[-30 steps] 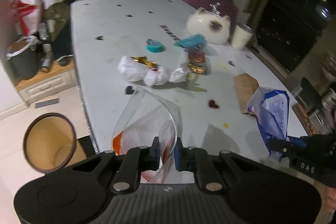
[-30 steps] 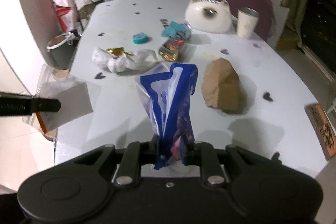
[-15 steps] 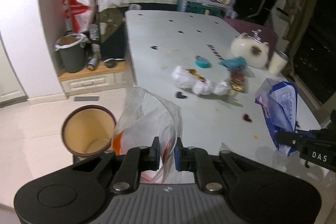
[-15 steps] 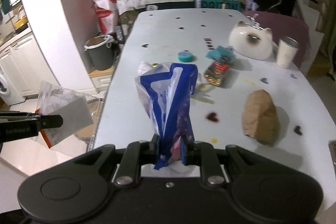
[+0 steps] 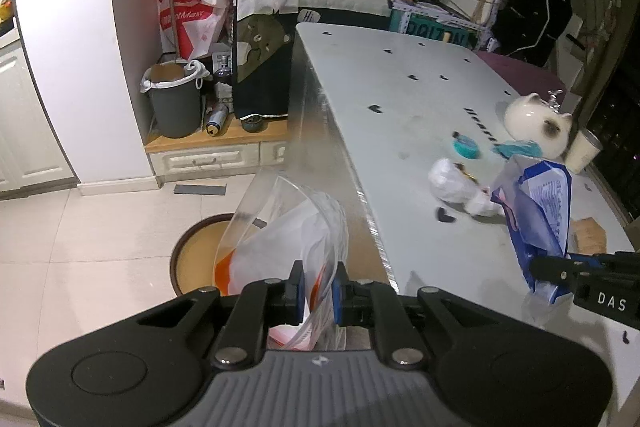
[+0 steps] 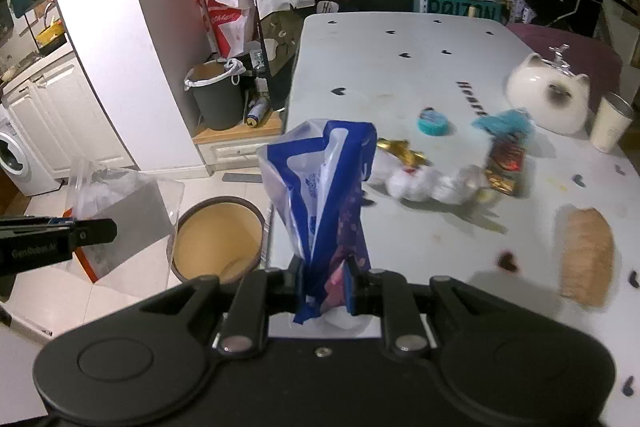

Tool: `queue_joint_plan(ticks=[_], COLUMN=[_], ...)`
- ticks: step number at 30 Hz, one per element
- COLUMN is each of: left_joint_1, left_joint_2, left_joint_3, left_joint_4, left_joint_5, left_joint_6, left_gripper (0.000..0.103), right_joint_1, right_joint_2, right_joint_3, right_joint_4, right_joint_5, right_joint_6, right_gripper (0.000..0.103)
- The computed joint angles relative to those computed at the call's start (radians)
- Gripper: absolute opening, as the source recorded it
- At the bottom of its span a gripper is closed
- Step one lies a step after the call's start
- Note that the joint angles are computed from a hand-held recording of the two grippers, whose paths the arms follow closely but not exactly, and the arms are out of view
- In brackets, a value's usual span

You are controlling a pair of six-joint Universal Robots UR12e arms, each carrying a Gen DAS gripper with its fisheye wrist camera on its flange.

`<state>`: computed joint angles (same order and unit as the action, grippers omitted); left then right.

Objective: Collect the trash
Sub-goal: 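Carry the wipes packet and clear bag with both tools over the wastebasket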

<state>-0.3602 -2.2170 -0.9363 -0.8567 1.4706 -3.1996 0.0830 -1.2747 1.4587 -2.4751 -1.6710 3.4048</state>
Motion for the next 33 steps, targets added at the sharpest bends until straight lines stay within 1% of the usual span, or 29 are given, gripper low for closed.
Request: queue_joint_plan(ticks=[5, 10, 14, 17, 19, 27, 31, 33], left_joint_1=[0.040, 0.072, 0.094, 0.110, 0.119, 0.143, 0.148, 0.148], left_joint_2=[-0.050, -0.102, -0.143, -0.175, -0.198, -0.308, -0.377, -0.430], left_joint_3=[0.077, 0.162, 0.231, 0.286, 0.324, 0.509, 0.628, 0.723], left_joint_4=[-0.053, -0.103, -0.146, -0.182, -0.211, -0.367, -0.466, -0.536], left_joint_5=[-0.042, -0.064, -0.082, -0.095, -0.099, -0.104, -0.099, -0.093], left_joint_6=[0.051, 0.082, 0.103, 0.105, 0.100, 0.062, 0.045, 0.041], left_gripper=[0.014, 0.014, 0.014, 0.014, 0.014, 0.014, 0.014, 0.014], right_joint_1=[0.034, 0.059, 0.068, 0.078, 0.080, 0.087, 0.083, 0.082], right_joint_2=[0.086, 0.162, 0.218, 0.269, 0.297, 0.410, 0.470, 0.499], right_joint_3=[-0.117, -0.227, -0.307, -0.382, -0.424, -0.599, -0.687, -0.727], right_joint_4=[0.051, 0.099, 0.132, 0.172, 0.202, 0.358, 0.431, 0.462], right_joint_5=[-0.033, -0.055, -0.044, -0.037, -0.013, 0.051, 0.084, 0.095], right_joint_6=[0.043, 0.073, 0.120, 0.113, 0.106, 0.068, 0.047, 0.044], right_gripper=[0.019, 0.019, 0.019, 0.019, 0.019, 0.019, 0.019, 0.019])
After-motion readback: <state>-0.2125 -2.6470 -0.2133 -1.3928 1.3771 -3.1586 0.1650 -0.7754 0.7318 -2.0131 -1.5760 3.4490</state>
